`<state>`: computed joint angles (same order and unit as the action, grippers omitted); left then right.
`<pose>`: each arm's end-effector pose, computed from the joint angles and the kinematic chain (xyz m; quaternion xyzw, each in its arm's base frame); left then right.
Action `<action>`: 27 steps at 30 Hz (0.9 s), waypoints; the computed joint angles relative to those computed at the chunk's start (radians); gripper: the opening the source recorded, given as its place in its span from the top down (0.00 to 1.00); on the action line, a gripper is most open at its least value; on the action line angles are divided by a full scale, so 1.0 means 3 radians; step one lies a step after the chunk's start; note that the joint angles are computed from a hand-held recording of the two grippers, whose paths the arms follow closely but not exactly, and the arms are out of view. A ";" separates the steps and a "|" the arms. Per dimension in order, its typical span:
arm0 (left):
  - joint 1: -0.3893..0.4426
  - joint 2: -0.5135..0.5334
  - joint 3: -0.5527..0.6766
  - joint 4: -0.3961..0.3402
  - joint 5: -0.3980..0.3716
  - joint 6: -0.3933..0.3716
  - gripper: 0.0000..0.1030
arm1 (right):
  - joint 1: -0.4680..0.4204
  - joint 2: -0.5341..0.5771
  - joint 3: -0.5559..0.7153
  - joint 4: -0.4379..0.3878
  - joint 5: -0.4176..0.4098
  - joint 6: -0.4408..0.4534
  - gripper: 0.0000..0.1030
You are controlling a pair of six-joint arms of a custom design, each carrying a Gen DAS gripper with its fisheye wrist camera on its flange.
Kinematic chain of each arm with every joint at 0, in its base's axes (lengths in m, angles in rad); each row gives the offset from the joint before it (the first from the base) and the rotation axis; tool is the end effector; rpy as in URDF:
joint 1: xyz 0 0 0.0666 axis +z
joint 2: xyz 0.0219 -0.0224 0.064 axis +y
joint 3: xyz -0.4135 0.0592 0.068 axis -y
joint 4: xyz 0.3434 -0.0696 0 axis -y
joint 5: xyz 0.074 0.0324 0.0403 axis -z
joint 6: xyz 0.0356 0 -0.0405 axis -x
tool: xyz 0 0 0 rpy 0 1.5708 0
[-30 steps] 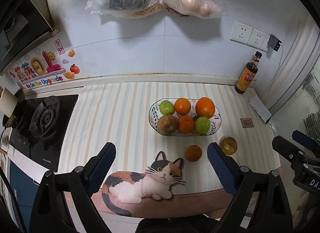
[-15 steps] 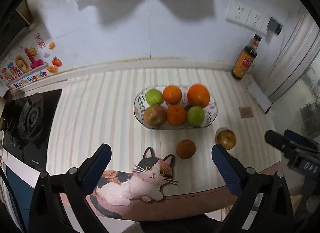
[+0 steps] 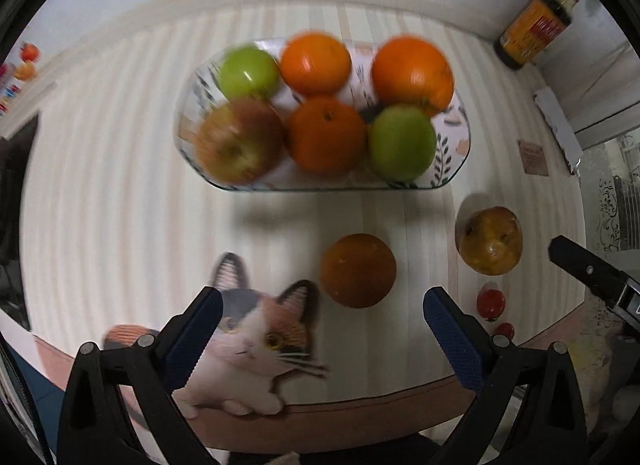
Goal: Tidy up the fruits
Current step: 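Grasp an orange with the left tool while the right tool grasps the brown apple, then lower the orange and brown apple onto the plate and open both tools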
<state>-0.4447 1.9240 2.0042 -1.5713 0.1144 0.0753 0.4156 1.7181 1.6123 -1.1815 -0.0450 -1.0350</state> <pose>0.5213 -0.2533 0.4135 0.1854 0.9802 -0.0654 0.0237 0.4769 0.2118 0.3881 0.2986 0.9436 0.1104 0.0909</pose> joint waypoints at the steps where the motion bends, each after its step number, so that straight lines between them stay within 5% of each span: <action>1: -0.0012 0.0041 0.0015 -0.0011 0.0007 0.0002 0.00 | -0.0017 0.0017 -0.0026 0.0051 -0.0049 -0.0013 0.06; 7: -0.0118 0.0233 0.0002 0.0052 0.0068 -0.0061 0.03 | -0.0104 0.0101 -0.0175 0.0336 -0.0347 -0.0068 0.08; 10: -0.0147 0.0308 0.0007 0.0073 0.0112 -0.0032 0.16 | -0.0118 0.0182 -0.0133 0.0379 -0.0420 -0.0007 0.09; 13: -0.0177 0.0360 -0.0013 0.0105 0.0116 -0.0008 0.48 | -0.0123 0.0264 -0.0085 0.0419 -0.0496 0.0035 0.12; 19: -0.0113 0.0208 -0.0224 0.0252 0.0075 0.0009 0.48 | -0.0102 0.0472 0.0121 0.0252 -0.0511 0.0187 0.32; 27: 0.0046 0.0057 -0.0432 0.0326 -0.0021 0.0054 0.48 | 0.0026 0.0646 0.0433 -0.0012 -0.0406 0.0543 0.32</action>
